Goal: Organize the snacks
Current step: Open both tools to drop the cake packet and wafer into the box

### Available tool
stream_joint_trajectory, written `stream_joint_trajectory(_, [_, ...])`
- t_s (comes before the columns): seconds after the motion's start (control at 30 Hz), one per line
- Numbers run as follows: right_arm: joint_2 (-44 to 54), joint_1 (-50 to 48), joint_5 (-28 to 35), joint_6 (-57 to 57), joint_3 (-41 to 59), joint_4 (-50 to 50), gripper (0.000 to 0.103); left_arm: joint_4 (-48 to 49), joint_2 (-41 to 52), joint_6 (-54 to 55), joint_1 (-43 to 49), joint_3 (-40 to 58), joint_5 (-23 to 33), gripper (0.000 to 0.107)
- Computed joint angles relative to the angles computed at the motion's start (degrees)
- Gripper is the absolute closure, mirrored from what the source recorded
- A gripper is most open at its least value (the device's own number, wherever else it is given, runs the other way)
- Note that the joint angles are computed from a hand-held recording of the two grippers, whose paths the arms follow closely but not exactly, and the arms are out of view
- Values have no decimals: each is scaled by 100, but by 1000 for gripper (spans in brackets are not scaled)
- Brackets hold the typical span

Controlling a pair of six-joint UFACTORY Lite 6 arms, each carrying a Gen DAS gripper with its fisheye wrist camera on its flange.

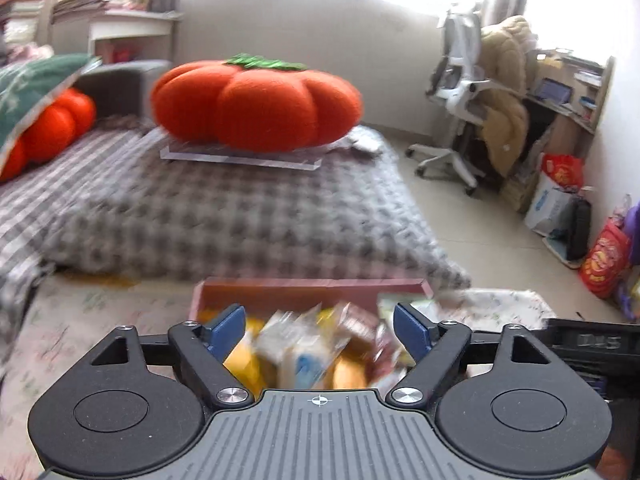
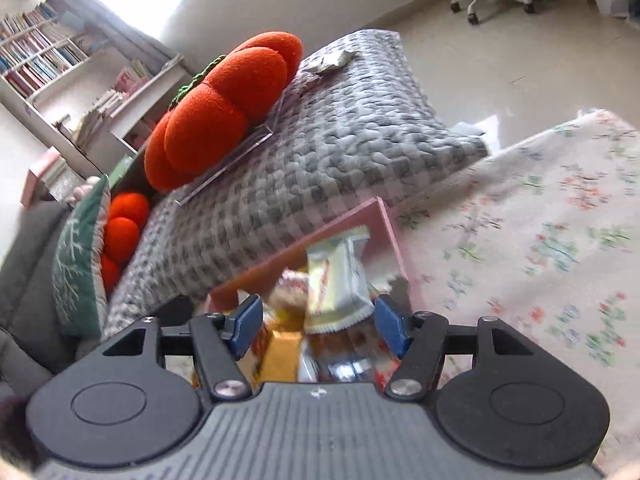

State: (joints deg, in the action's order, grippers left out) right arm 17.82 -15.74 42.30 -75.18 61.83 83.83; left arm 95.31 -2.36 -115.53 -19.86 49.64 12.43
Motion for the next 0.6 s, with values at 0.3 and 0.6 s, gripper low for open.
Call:
stream_joint_trajectory(0.3, [-1958,56,-309,274,-1587,-1194,40,-3424,-2050,2803,-657,-1848,1212,20])
stream_joint_trajectory(0.6, [-4707,-254,-369,330,-3622,-2291,32,-3940,-3452,2160,-2227,-2764,2658,16])
